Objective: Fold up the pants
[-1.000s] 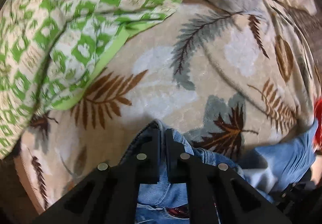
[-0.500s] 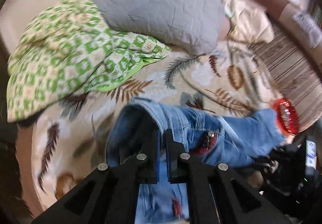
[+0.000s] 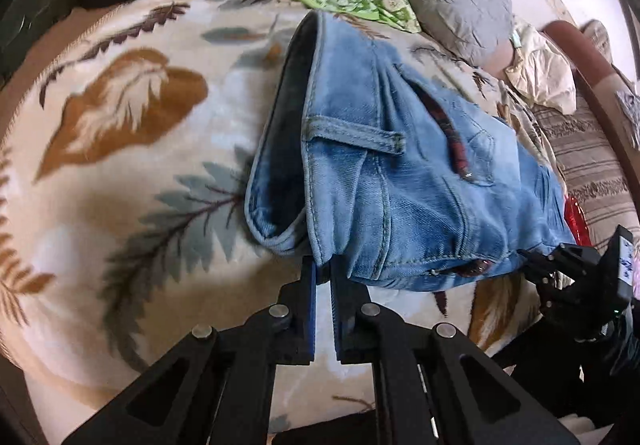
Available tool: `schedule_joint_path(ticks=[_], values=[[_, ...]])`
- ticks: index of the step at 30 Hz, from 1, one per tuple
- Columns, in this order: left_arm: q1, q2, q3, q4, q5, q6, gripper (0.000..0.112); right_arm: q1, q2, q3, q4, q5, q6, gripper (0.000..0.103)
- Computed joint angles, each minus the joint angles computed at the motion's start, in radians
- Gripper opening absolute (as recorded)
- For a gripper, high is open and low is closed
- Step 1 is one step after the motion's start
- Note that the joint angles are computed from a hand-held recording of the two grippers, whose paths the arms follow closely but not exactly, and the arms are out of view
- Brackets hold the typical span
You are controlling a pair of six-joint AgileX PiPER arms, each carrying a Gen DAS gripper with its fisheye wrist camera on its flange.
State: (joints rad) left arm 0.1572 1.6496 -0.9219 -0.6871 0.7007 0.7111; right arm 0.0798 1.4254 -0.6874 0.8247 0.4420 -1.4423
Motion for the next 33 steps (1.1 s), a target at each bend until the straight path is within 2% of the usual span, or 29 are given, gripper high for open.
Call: schedule_joint_path(ticks=[4,7,8,9,11,12,13,14,16,19,21,24,27,33], values=[[-0.041,-0.010,-0.027,0.086,-0.005,-0.084,0.008,-0.034,-0.001,-0.019,0.020,0.043,-0.009,0.006],[-0.063,-0.030,-0.042,0.156,0.000,-0.156,0.020,-0.022,-0.009,-0.027,-0.034,0.037,0.051,0.010],[-0.068,-0.050,-0.039,0.190,-0.011,-0.198,0.038,-0.012,-0.019,-0.021,-0.052,0.024,0.070,0.010],[-0.071,-0.085,-0.027,0.210,-0.033,-0.233,0.062,-0.002,-0.034,-0.014,-0.073,0.007,0.092,0.012],[-0.055,-0.157,0.001,0.197,-0.071,-0.232,0.087,-0.002,-0.076,0.006,-0.082,0.009,0.109,0.021],[-0.044,-0.180,0.001,0.165,-0.075,-0.205,0.092,-0.014,-0.099,0.017,-0.064,0.021,0.098,0.050],[-0.044,-0.196,-0.004,0.148,-0.075,-0.196,0.093,-0.029,-0.115,0.021,-0.036,0.032,0.083,0.093],[-0.062,-0.204,-0.024,0.168,-0.072,-0.228,0.094,-0.049,-0.135,0.034,0.024,0.030,0.040,0.103],[-0.111,-0.207,-0.066,0.245,-0.067,-0.319,0.096,-0.112,-0.180,0.050,0.157,0.062,-0.063,0.103],[-0.167,-0.176,-0.132,0.283,-0.054,-0.354,0.097,-0.185,-0.175,0.010,0.160,0.131,-0.031,0.103],[-0.207,-0.121,-0.202,0.341,-0.036,-0.409,0.097,-0.255,-0.147,-0.035,0.169,0.207,-0.022,0.103],[-0.206,-0.006,-0.339,0.340,0.035,-0.433,0.097,-0.316,-0.086,-0.119,0.162,0.260,-0.030,0.103],[-0.173,0.119,-0.504,0.321,0.137,-0.474,0.097,-0.365,0.067,-0.318,0.084,0.403,0.044,0.103],[-0.143,0.370,-0.834,0.323,0.339,-0.586,0.097,-0.327,0.450,-0.857,-0.136,0.664,0.388,0.103]])
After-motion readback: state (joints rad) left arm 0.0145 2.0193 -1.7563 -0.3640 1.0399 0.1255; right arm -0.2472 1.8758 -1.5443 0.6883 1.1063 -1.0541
